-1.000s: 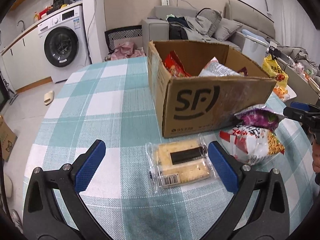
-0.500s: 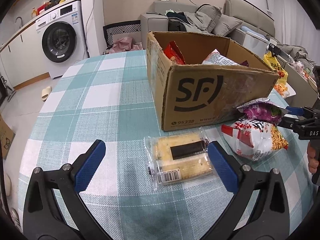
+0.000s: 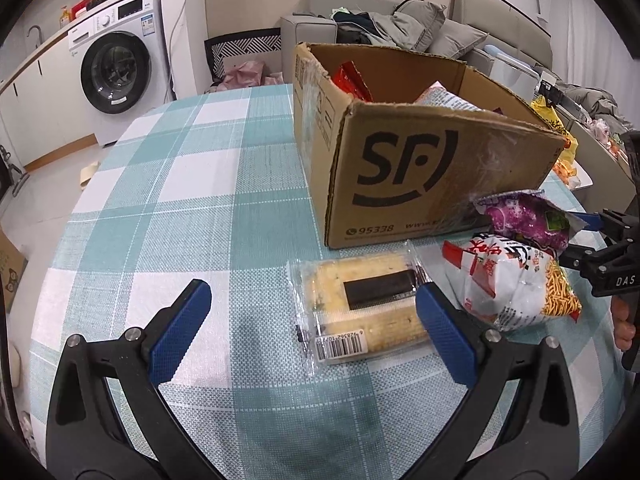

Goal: Organize snacks
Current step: 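Grasp the cracker pack with the left gripper while the right grasps the balloon gum bag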

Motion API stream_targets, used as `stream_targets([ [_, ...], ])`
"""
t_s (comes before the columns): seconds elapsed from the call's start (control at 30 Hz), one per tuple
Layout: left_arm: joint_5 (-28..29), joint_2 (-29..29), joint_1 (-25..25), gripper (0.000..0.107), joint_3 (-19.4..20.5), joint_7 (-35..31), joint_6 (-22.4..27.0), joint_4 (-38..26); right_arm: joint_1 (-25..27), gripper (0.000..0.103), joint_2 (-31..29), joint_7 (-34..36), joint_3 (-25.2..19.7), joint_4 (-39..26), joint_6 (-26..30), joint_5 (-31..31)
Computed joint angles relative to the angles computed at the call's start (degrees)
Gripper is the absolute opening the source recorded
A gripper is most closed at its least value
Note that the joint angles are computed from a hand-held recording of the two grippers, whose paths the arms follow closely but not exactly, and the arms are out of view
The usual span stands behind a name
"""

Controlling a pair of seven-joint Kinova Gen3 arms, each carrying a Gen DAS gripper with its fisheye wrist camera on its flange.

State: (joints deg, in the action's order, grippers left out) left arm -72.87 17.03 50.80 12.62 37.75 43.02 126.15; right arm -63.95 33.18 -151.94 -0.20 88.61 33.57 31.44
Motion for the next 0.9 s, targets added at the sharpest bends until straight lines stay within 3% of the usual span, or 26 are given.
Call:
stream_targets([
  [0.23,-0.68,0.13,-1.50,0.102,-0.43,-1.10,-3.72,0.32,1.83,0.103,1.19,1.20,-0.54,-1.10,-0.21,-2.15],
  [0.37,-2.33,-0.04,-2.38,0.102,-1.21,-0.93,-7.40,0.93,0.42,0.103,1.67,0.59,0.76,-1.44,1.20,-0.79],
  [0.47,-0.24,0.59,-2.56,0.102,-1.22,-3.55,-7.30,-0.15,-0.29,0.103,1.73,0.04,1.25,-1.11,1.56,0.34],
  [0.6,0.02,0.73,-3.53,0.102,-2.50,-4.45,-10.79,-0.17,-0.28,0.101,1.45,-0.35,1.14,-0.35,0.87,1.32],
  [0.9,-0.59,1.30,-2.73,0.102,-4.84,-4.96,-12.67,0.07,-1.05,0.084,1.96,-0.22,1.19,-0.87,-0.25,3.46],
])
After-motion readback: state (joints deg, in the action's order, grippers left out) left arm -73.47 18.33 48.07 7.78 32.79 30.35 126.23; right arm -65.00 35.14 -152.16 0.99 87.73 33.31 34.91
